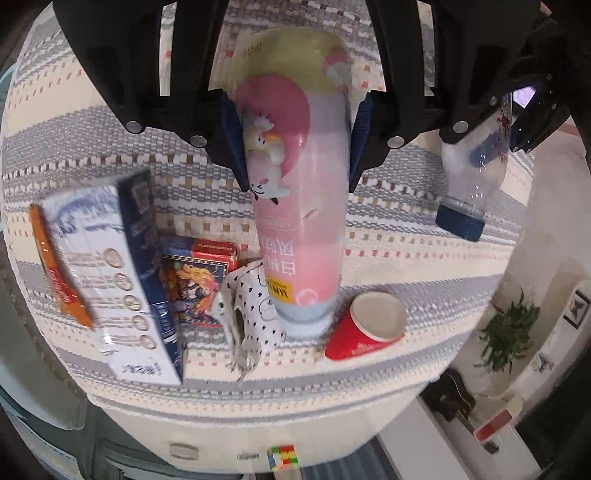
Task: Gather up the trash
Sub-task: 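Lift the bottle and pink can and carry both over the basket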
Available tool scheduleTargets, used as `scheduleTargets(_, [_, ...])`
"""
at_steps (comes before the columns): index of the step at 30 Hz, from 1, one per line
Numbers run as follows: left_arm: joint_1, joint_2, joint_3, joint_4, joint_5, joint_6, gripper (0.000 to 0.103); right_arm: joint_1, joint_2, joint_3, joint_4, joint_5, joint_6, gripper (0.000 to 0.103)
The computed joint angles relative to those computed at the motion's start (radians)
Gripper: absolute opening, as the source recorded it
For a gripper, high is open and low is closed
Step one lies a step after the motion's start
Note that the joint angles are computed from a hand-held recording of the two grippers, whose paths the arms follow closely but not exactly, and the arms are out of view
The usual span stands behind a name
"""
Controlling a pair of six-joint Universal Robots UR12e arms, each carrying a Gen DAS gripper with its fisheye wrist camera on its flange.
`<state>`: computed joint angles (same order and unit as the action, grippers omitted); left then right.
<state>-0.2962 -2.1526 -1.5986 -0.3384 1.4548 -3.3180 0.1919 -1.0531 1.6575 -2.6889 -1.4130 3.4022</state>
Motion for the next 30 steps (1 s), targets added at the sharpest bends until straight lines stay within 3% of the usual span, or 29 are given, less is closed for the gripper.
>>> scheduleTargets(9, [-0.023, 0.046, -0.022, 0.145, -0.03, 0.006, 0.054, -0.044, -0.113, 0.131, -0.165, 0.086, 0.074, 0.046])
scheduleTargets(14, [-0.049, 0.066, -0.027, 0.17, -0.039, 0.017, 0.054, -0.061, -0.182, 0.205, -0.217, 0.044, 0.088, 0.045])
scheduleTargets(21, [-0.084, 0.069, -0.013, 0.163, -0.059, 0.06, 0.054, -0.099, -0.249, 0.294, -0.198, 0.01, 0.103, 0.043])
scheduleTargets(26, [-0.101, 0.074, -0.019, 0.135, -0.069, 0.076, 0.054, -0.158, -0.296, 0.399, -0.288, 0.115, 0.157, 0.042])
scheduleTargets(30, [-0.107, 0.076, -0.019, 0.131, -0.075, 0.068, 0.054, -0.185, -0.282, 0.399, -0.288, 0.156, 0.22, 0.042])
